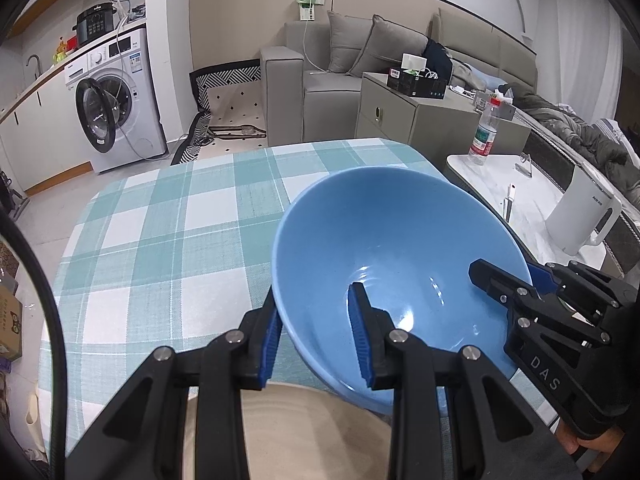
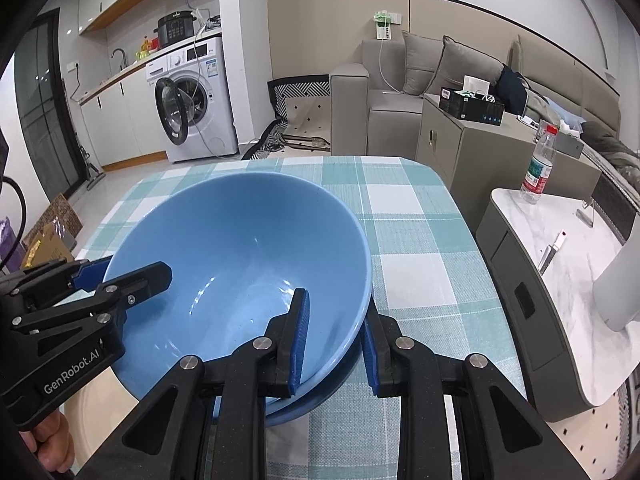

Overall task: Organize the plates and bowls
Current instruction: 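Lower the light blue bowl into the dark blue bowl, then open both grippers to release the light blue bowl, then move both open grippers to the rim of the stacked blue bowls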

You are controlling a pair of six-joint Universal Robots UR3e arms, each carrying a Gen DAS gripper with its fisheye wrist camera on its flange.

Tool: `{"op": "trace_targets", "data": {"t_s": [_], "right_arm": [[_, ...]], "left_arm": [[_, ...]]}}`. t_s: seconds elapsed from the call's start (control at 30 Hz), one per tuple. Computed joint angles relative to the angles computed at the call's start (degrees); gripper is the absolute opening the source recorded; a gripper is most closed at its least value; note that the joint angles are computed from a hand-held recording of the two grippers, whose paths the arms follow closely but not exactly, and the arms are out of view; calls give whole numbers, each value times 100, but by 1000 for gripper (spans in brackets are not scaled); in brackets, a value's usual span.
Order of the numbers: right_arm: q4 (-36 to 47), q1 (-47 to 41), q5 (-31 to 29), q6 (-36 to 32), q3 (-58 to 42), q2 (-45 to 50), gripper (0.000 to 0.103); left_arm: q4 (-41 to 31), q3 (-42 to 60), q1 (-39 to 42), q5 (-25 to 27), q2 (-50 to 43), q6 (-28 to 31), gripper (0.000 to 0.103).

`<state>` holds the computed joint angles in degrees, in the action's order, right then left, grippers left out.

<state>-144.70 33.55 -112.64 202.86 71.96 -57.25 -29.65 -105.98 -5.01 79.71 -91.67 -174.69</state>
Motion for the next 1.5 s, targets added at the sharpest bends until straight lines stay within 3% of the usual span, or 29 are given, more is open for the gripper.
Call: {"op": "trace_targets", "data": {"t_s": [0.23, 0.57, 0.7, 0.8, 0.83, 1.0, 1.17, 1.23, 1.37, 1.5], "right_arm": [[180, 109, -154, -156, -269, 184, 33], [211, 192, -303, -278, -306, 231, 36], [201, 170, -267, -276, -225, 178, 50], [65, 124, -198, -274, -35, 72, 52], [35, 110, -193, -281, 17, 44, 54], [-326, 33, -86, -254, 370, -114, 83], [-638, -61, 47, -183, 756, -297, 99], [-925, -123, 194, -163, 1027, -423, 101], [-1363, -199, 364, -159, 1494, -654, 102], [-1798, -264, 560, -262, 1868, -794, 102]], "left_arm": [[100, -17, -35, 87, -98, 27, 30], [64, -25, 27, 65, -84, 166, 33], [-78, 10, 89, -46, -107, 160, 37], [2, -58, 79, 15, -107, 189, 39], [-8, -67, 81, 13, -103, 201, 43], [-9, -143, 187, -85, -44, 183, 53], [-48, -279, 371, -330, 101, 209, 66], [-5, -377, 447, -444, 188, 219, 80], [133, -560, 551, -640, 337, 256, 81], [257, -645, 567, -708, 418, 204, 99]]}}
